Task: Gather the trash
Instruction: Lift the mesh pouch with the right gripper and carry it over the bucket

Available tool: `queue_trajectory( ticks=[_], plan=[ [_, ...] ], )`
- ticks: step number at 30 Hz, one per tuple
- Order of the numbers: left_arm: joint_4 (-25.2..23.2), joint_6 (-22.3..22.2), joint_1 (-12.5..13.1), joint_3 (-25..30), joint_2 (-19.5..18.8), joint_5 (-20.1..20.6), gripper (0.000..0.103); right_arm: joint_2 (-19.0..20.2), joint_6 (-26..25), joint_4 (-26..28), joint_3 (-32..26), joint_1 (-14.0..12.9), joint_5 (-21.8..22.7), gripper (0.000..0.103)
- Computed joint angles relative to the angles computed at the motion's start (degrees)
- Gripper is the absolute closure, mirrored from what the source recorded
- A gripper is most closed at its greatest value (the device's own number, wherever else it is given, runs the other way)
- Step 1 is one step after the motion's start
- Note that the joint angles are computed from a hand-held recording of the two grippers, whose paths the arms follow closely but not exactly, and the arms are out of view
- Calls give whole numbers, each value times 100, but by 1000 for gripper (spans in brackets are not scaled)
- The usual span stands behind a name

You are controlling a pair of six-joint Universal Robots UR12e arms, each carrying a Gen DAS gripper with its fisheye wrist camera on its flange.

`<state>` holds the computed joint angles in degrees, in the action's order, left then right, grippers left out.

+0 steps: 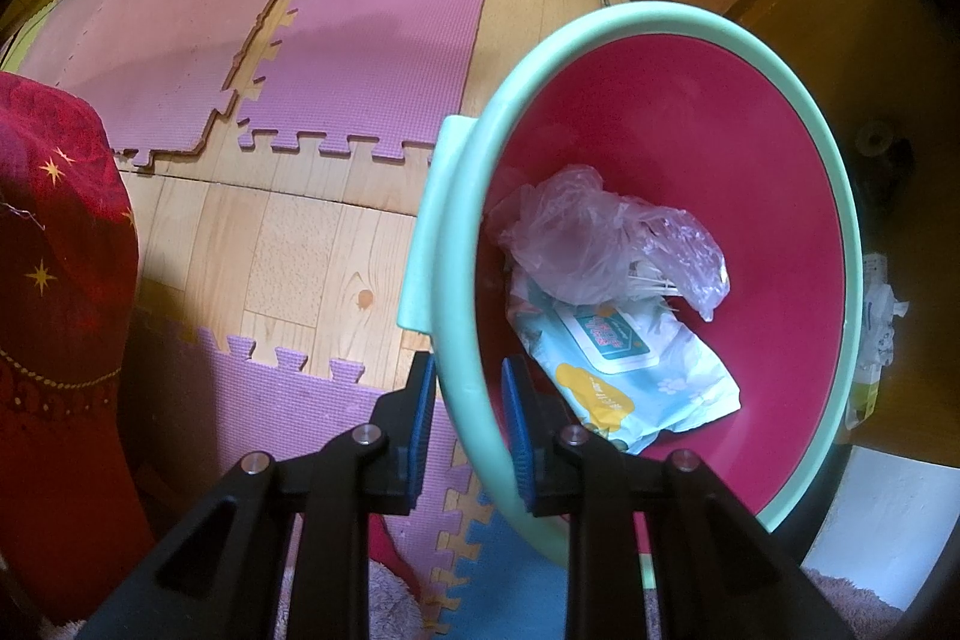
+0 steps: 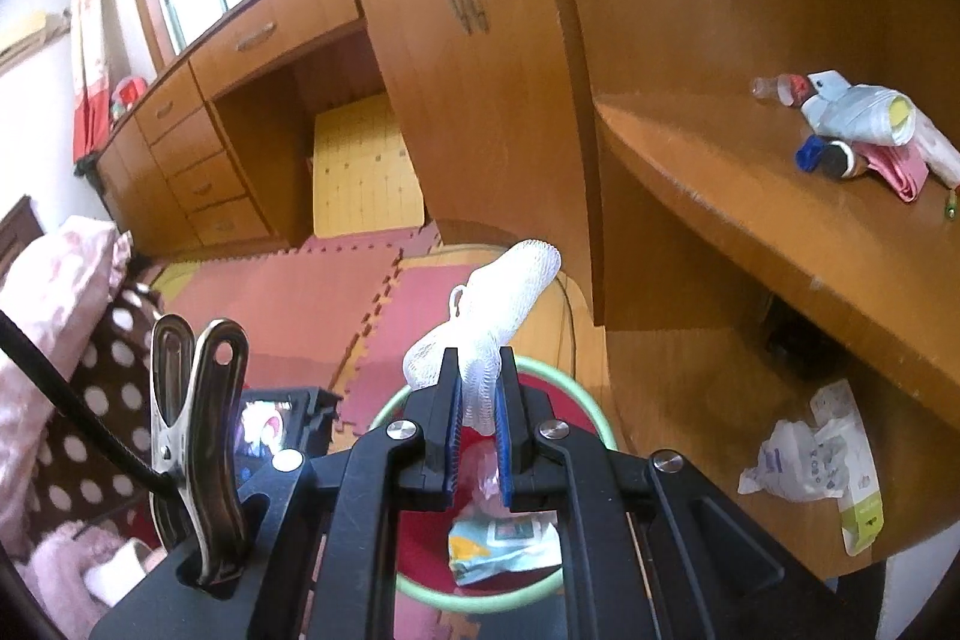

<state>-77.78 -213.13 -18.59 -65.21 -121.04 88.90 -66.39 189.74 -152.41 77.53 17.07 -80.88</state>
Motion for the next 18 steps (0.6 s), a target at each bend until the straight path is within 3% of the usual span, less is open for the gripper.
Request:
queue_trajectory(
  ticks=[18],
  plan=[
    [-3,6,7,0,2,-2,79,155,-404,535,62,127,-27,93]
  ],
)
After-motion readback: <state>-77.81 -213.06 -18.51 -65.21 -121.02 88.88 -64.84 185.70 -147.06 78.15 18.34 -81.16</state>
